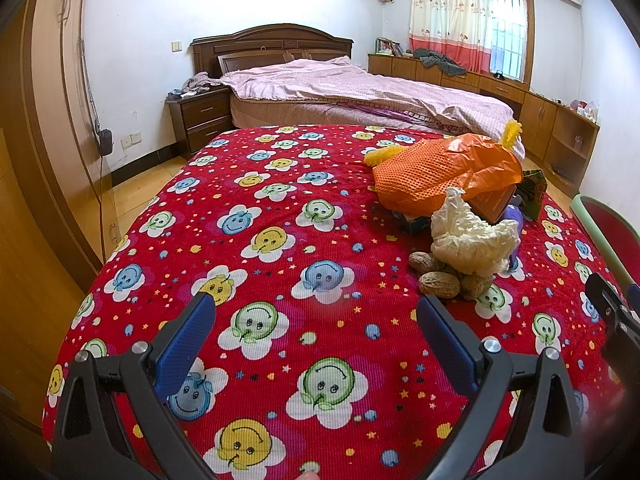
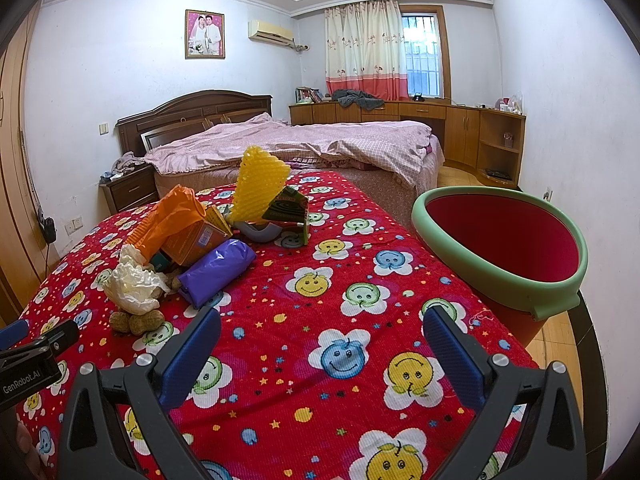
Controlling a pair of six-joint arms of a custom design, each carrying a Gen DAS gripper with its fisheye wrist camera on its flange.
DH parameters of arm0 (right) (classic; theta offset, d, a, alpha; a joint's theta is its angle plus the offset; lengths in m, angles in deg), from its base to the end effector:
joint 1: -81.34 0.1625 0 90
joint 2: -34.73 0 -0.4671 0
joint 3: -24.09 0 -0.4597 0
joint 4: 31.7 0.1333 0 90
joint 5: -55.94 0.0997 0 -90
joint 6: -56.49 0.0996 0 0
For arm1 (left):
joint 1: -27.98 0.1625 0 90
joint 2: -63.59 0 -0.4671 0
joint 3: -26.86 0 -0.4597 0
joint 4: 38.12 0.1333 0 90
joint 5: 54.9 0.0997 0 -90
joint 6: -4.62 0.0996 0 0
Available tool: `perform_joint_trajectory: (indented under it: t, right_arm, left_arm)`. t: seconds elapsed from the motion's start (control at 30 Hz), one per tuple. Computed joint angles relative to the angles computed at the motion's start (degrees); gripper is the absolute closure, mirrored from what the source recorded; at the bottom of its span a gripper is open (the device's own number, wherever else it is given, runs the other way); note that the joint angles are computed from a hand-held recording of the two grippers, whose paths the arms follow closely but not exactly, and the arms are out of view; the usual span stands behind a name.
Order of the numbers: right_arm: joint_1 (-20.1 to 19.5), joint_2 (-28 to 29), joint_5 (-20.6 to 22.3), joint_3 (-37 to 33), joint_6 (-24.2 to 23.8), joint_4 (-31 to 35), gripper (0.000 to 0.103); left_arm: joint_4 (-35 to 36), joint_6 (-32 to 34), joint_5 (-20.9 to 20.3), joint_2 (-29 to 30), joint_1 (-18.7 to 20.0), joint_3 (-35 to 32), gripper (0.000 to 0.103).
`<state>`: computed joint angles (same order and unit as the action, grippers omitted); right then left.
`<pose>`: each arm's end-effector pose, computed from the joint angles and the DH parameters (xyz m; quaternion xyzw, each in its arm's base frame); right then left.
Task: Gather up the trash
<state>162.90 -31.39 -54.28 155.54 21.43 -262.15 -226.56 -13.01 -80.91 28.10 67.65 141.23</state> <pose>0.0249 -0.5060 0.2442 0.0755 -0.7841 0.5058 0.3516 -0.3023 -0.5402 -0.0252 0.1489 0.8273 -0.4113 0.3525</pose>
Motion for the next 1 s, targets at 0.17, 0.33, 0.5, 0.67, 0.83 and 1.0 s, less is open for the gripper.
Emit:
perform_joint_trajectory:
  t: [0.17, 0.33, 0.5, 0.67, 0.83, 1.0]
  right_arm:
    - [-0.02, -0.06, 0.04, 0.06, 0.03, 0.02, 0.0]
    - [-0.04, -0.29, 0.05, 0.1, 0.37, 0.66, 0.0]
    - [-0.37, -0.83, 0.6, -0.36, 1.78, 3.33, 0.0]
    - [-0.8, -3.06, 1.03, 0.02, 4.17, 7.76, 0.0]
    - [-0.82, -4.33, 0.61, -0.03, 5.18, 9.2, 0.0]
    - [-0.59, -6.43, 0.99, -0.12, 6.04, 10.75, 0.0]
  left_arm:
    - [0.17, -0.31, 0.03, 0.02, -0.11, 0.06, 0.003]
    - [0.6, 0.11, -0.08, 0.09, 0.12, -0.27, 0.003]
    - [1.65, 0.2, -0.54, -0.13, 0.21, -0.74, 0.003]
    - [1.57, 0.36, -3.3, -1.05, 0.21, -0.74, 0.003]
    - [1.35, 2.87, -4.46, -0.65, -0.19, -2.58, 0.003]
    - [4.15, 4.35, -8.02, -0.08, 0.24, -5.37, 0.003]
